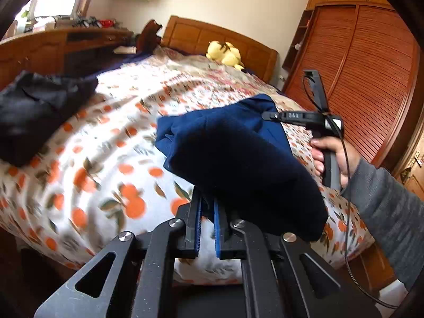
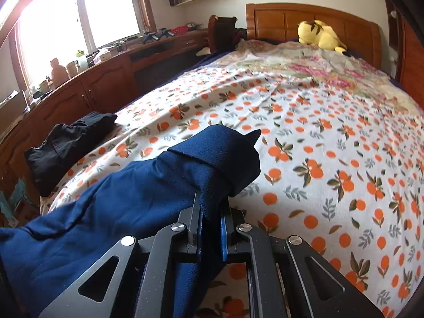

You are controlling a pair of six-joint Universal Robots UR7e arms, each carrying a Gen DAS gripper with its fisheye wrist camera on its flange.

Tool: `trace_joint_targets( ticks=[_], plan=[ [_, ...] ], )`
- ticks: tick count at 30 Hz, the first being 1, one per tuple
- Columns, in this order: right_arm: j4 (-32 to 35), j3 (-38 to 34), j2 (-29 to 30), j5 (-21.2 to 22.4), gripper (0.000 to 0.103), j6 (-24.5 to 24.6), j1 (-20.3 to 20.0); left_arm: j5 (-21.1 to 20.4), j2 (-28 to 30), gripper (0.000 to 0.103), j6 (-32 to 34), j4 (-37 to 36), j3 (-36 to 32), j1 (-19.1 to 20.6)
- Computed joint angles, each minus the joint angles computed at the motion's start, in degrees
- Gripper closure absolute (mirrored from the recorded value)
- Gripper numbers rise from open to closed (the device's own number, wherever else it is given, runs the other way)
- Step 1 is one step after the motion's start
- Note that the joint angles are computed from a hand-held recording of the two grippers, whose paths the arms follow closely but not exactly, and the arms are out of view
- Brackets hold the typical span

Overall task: Fold large clothes
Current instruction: 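Lift the folded jacket with both grippers and carry it toward the desk-side bed edge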

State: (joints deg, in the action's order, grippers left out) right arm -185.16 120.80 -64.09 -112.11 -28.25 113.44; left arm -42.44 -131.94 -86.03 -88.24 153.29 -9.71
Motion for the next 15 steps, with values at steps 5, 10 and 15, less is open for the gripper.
trace_joint_targets(
  ticks=[5,10,15],
  plan=[
    [-1.0,-1.4,1.2,0.2,0.094,-0.2,2.5,3.0,-2.7,0.095,-2.5,11.2,-4.2,-0.3],
    [-0.5,-7.3,6.3,-1.0,0.094,-0.1,7.0,7.1,-6.1,0.095,-2.1,23.0,-10.0,1.2],
    [1.5,-16.9,14.0,-2.4,0.094,0.6,11.6,13.5,-6.7,0.095,4.5,29.1,-17.1,8.8]
  ],
)
